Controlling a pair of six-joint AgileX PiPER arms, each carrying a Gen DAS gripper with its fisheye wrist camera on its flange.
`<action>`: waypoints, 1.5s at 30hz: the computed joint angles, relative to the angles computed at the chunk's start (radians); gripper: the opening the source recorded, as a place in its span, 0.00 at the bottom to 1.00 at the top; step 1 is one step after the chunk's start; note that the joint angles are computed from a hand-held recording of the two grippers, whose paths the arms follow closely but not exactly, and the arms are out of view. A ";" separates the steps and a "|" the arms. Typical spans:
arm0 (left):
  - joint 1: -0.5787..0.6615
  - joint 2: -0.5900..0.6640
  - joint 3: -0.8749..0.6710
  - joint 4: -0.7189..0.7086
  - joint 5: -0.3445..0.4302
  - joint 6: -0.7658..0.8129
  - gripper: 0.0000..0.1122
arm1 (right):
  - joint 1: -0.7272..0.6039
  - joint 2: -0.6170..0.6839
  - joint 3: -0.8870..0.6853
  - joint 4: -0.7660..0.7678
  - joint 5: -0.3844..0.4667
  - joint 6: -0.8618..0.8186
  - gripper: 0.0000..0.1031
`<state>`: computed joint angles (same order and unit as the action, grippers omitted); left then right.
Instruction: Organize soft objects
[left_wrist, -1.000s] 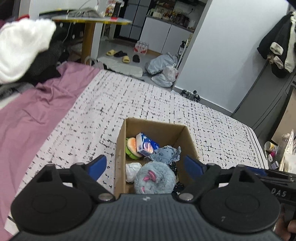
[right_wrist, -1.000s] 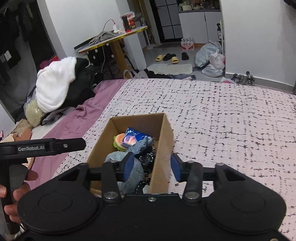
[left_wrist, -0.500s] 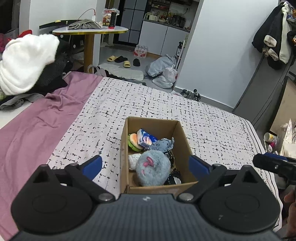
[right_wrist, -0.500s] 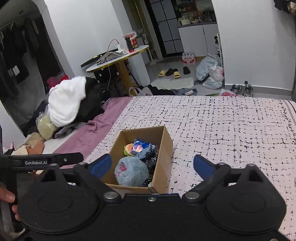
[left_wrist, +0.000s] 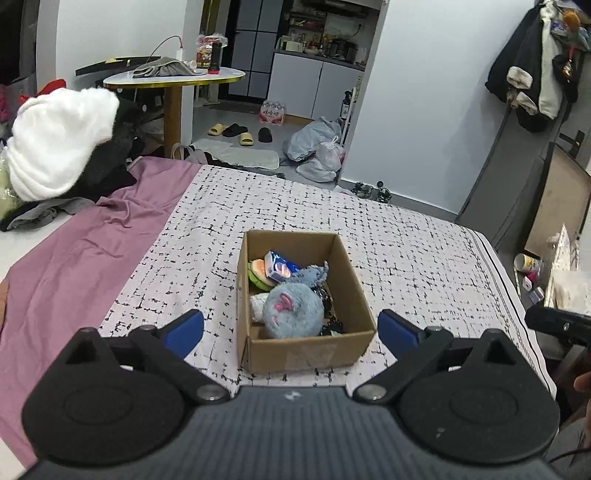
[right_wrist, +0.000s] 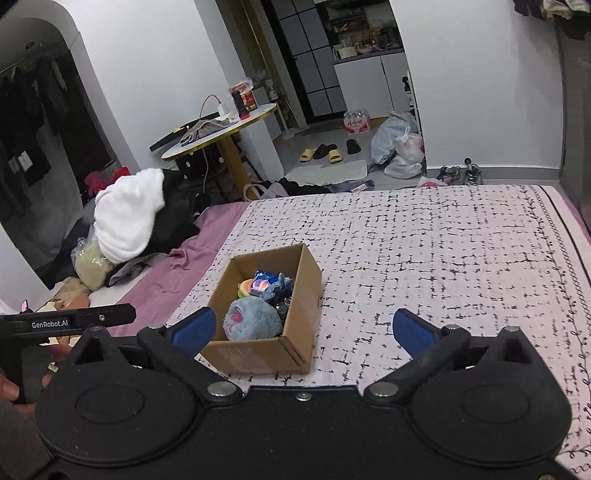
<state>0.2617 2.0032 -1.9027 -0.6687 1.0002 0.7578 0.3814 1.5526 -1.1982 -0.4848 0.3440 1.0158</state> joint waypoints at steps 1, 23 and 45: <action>0.002 -0.017 0.024 -0.004 -0.005 0.011 0.89 | 0.005 -0.015 0.018 -0.024 -0.001 0.024 1.00; 0.044 -0.229 0.324 -0.073 -0.049 0.214 0.89 | 0.104 -0.182 0.201 -0.275 0.018 0.273 1.00; 0.070 -0.259 0.370 -0.093 -0.026 0.250 0.89 | 0.186 -0.224 0.207 -0.363 0.066 0.387 1.00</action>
<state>0.3314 1.7439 -1.5330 -0.7616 0.9744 1.0081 0.5671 1.3290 -0.9908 -0.8475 0.4104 1.4028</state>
